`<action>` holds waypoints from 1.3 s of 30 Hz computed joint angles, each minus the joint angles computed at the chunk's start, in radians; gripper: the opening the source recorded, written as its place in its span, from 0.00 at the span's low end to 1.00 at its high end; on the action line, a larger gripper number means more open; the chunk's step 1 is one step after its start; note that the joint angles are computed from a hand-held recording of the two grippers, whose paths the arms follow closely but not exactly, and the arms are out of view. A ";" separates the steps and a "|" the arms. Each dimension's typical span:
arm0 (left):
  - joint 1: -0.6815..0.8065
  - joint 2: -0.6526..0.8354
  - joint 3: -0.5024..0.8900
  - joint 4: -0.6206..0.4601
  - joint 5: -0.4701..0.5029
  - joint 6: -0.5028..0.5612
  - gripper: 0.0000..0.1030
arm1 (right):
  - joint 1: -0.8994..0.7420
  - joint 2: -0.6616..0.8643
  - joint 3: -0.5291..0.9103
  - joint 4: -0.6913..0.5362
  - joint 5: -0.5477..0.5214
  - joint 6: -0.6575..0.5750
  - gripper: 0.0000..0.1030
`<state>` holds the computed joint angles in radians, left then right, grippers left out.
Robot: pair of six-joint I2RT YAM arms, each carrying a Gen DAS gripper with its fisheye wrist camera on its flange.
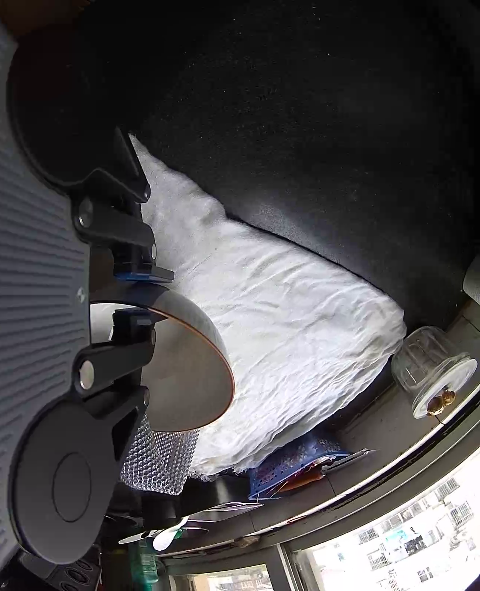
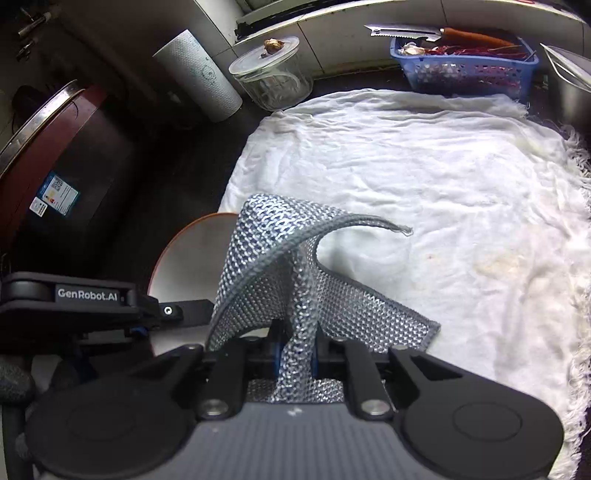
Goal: Clean bowl
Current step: 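Pull the mesh pad away from the bowl with the right tool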
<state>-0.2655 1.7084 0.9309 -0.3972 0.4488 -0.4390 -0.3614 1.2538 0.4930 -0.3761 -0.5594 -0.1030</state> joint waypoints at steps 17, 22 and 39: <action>-0.038 0.010 0.059 -0.062 -0.103 0.015 0.11 | -0.155 -0.057 0.068 -0.135 -0.074 -0.094 0.09; -0.082 -0.059 0.012 -0.034 -0.201 0.133 0.12 | -0.222 -0.045 0.080 -0.168 -0.097 -0.146 0.09; -0.139 -0.237 -0.074 0.040 -0.329 0.238 0.12 | -0.453 -0.115 0.229 -0.368 0.064 -0.462 0.13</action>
<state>-0.4041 1.4718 0.8570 -0.3572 0.1202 -0.2007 -0.8142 1.1389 0.7224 -0.7442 -0.4951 -0.5647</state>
